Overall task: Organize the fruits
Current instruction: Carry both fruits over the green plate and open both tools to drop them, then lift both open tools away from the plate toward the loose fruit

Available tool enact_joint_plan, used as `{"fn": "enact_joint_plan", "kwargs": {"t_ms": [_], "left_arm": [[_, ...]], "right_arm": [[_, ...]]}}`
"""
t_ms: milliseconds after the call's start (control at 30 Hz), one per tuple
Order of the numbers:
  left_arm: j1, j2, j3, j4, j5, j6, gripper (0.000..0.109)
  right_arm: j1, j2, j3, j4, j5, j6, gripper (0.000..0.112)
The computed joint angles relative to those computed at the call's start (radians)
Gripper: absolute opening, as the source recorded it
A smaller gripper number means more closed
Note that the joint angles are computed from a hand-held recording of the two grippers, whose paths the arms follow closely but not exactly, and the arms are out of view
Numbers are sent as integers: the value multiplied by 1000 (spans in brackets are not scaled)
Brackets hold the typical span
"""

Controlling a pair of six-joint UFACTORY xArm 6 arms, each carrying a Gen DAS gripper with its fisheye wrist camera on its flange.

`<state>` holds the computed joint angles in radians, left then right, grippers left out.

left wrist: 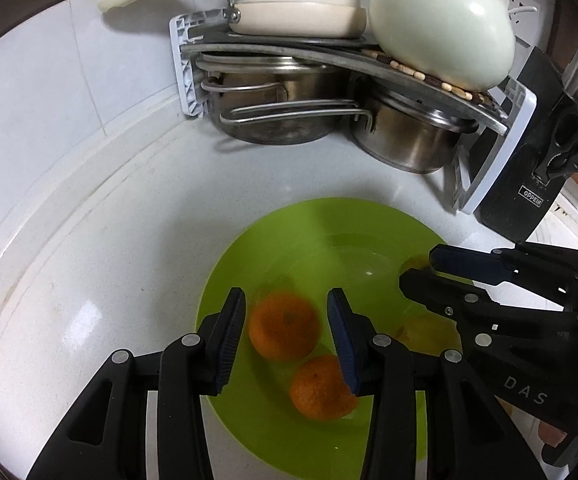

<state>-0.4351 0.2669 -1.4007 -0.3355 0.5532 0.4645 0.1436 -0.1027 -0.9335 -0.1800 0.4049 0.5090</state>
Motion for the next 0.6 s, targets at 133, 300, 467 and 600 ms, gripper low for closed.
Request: {"fn": "enact_joint_plan", "kwargs": {"t_ms": [133,300,467,600], "left_arm": [[-1,-32,31,-8,-26,10,46],[5,-98,85,-48,-50,39,49],[7,-194,171,-74,-110,60,54],[8,-274,238,-93,-144,80,57]], "right_arm": [[2,-22,17,-17,-7,15,32],[11,-74,48,-84,-13,70,32],[31,-141,84,-147,-18,125,32],[53,-206,114,-220,-12,192,32]]}}
